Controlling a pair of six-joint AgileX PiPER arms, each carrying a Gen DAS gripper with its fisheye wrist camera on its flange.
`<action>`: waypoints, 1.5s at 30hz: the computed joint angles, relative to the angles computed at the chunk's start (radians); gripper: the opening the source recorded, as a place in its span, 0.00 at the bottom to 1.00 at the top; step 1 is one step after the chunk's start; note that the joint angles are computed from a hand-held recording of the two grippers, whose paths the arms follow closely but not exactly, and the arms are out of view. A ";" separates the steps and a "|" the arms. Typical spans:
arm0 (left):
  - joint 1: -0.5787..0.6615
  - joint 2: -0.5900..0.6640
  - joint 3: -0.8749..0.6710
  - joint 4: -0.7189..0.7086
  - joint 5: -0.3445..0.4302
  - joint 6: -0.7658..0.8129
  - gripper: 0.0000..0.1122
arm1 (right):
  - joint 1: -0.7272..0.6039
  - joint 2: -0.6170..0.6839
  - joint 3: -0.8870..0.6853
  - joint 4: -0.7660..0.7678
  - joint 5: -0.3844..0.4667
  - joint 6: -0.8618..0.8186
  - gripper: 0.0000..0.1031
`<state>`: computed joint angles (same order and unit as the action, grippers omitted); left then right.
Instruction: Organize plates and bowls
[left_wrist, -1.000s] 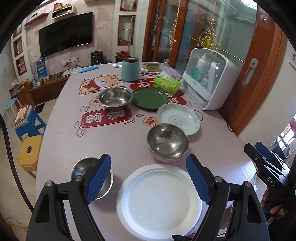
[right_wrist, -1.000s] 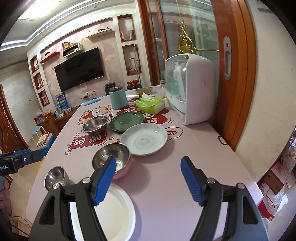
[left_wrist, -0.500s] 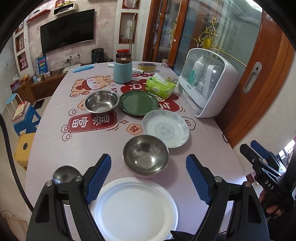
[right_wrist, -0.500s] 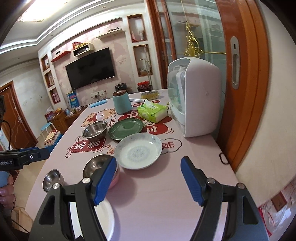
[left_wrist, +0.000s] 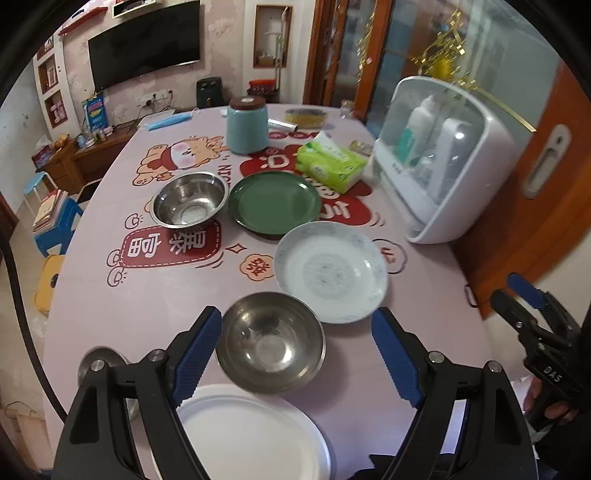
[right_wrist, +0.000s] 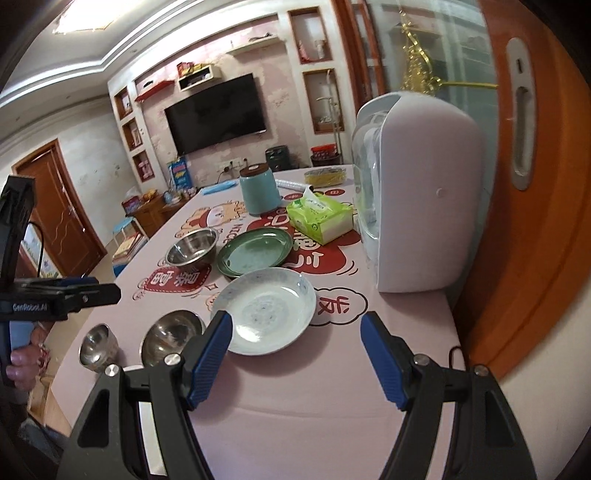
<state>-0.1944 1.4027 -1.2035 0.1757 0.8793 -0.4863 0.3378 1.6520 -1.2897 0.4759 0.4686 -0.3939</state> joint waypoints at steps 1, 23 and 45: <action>0.008 0.020 -0.016 -0.002 0.005 0.006 0.73 | -0.006 0.023 -0.022 0.014 0.014 -0.022 0.70; 0.185 0.531 -0.329 -0.180 0.049 0.179 0.73 | -0.076 0.485 -0.424 0.210 0.354 -0.067 0.70; 0.242 0.805 -0.522 -0.311 0.088 0.270 0.72 | -0.039 0.743 -0.702 0.203 0.433 -0.018 0.56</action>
